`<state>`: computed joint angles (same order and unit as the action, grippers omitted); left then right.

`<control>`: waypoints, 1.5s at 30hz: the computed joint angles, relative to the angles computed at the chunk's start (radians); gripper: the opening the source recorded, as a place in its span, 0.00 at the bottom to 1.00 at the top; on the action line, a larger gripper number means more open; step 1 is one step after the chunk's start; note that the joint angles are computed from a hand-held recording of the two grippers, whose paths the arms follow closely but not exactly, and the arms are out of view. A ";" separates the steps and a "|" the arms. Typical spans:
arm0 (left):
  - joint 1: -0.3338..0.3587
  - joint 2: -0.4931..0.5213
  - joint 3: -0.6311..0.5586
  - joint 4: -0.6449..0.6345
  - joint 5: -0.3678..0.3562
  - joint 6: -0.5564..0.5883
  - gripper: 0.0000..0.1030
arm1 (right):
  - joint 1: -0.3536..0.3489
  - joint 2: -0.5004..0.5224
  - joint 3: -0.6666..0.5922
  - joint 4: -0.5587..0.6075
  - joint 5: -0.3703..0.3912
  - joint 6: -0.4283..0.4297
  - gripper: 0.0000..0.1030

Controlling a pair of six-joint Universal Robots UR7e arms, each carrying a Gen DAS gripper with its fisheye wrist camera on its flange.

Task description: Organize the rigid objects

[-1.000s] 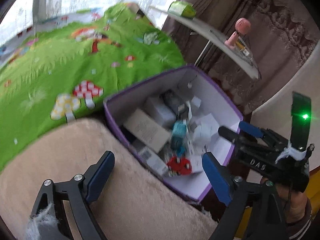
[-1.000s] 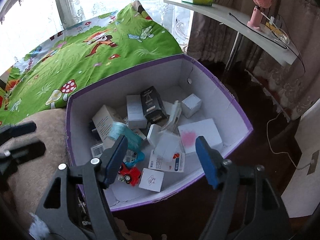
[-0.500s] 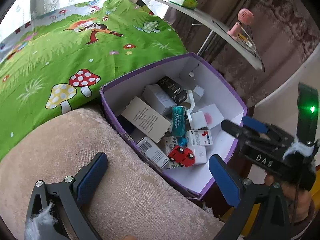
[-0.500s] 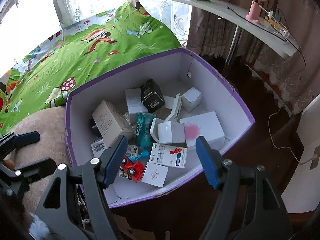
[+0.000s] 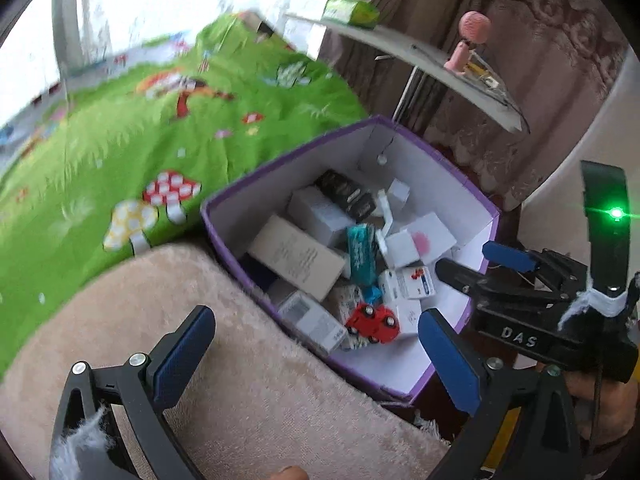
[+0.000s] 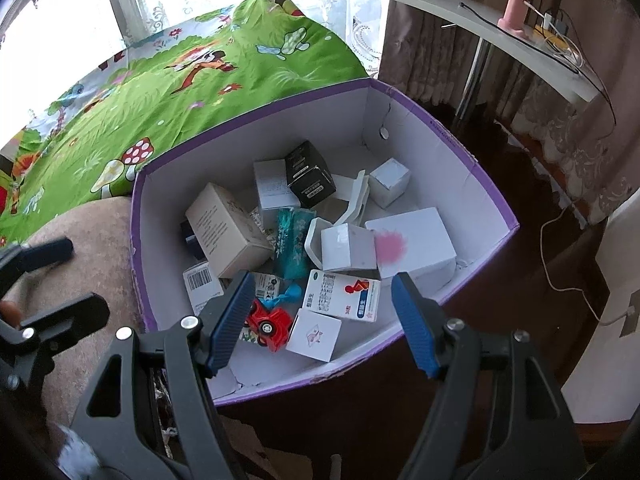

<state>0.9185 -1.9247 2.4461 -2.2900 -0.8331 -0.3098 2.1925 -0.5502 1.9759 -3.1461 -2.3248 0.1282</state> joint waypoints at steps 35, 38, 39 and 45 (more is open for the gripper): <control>0.025 0.060 -0.004 -0.124 -0.035 0.077 1.00 | -0.005 -0.020 0.008 -0.035 -0.031 0.000 0.72; 0.028 0.062 -0.006 -0.124 -0.042 0.079 1.00 | -0.008 -0.018 0.008 -0.035 -0.028 0.001 0.72; 0.028 0.063 -0.006 -0.125 -0.043 0.080 1.00 | -0.008 -0.018 0.009 -0.036 -0.027 0.001 0.72; 0.030 0.064 -0.008 -0.122 -0.046 0.079 1.00 | -0.010 -0.016 0.010 -0.043 -0.028 -0.002 0.72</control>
<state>0.9482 -1.8608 2.4378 -2.4120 -0.8789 -0.2308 2.1828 -0.5666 1.9860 -3.1893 -2.3529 0.1266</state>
